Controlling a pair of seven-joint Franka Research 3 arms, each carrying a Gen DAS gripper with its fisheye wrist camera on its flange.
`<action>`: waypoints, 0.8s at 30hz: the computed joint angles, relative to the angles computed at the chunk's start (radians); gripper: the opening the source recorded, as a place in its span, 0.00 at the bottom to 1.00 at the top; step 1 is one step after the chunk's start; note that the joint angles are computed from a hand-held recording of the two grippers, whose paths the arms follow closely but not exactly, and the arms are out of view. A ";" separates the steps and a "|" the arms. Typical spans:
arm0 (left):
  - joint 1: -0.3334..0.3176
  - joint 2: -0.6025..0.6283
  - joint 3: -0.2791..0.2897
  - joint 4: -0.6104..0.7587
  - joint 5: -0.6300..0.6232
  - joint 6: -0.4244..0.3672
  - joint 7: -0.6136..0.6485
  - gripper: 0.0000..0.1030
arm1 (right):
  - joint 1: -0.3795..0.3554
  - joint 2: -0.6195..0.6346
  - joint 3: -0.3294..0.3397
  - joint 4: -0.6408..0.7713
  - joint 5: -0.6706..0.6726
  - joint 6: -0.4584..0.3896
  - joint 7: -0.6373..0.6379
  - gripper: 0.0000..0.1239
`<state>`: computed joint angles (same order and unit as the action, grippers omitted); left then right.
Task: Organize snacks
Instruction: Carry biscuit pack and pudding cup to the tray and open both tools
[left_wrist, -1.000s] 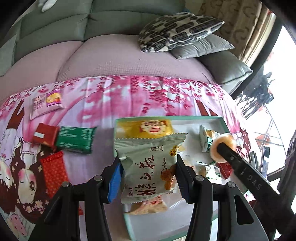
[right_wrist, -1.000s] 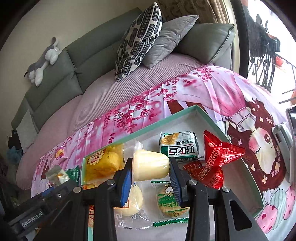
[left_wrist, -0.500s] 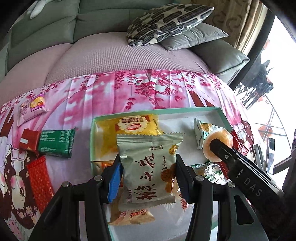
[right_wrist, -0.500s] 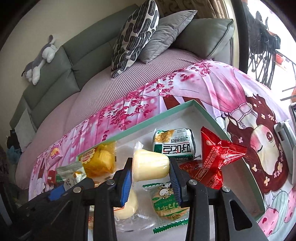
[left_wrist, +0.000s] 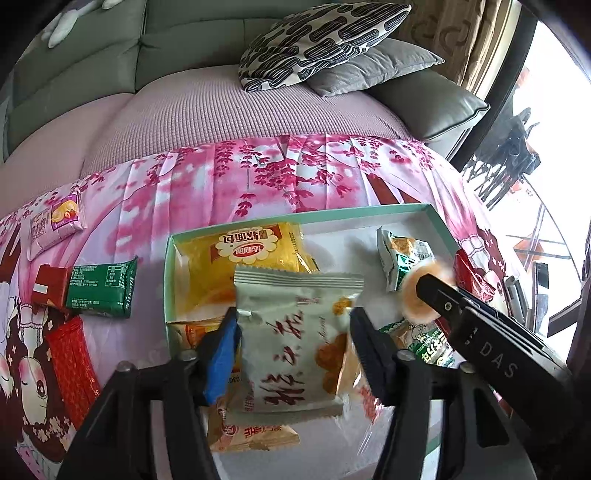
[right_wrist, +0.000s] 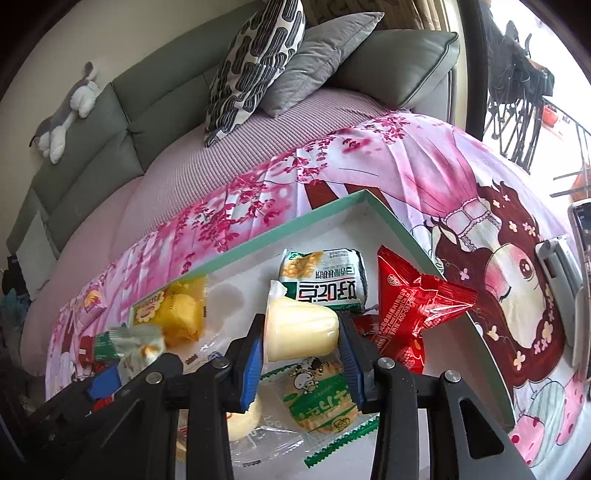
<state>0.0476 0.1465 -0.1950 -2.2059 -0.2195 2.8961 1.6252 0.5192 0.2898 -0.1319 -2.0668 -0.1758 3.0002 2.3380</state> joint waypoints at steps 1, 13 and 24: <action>0.005 -0.004 -0.006 -0.003 -0.015 0.000 0.014 0.67 | -0.003 -0.001 0.003 -0.001 0.004 0.001 -0.003 0.34; -0.022 -0.100 0.048 -0.066 0.038 -0.001 -0.030 0.78 | -0.009 -0.033 0.022 -0.017 0.008 -0.007 -0.018 0.39; 0.042 -0.176 0.139 -0.110 0.491 -0.022 -0.469 0.84 | 0.019 -0.025 0.042 0.007 -0.018 0.012 -0.033 0.66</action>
<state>0.0899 -0.0293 -0.0560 -2.3164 0.2711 2.8736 1.1557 0.5377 0.2647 -0.0894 -2.0599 -0.1940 3.0120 2.3048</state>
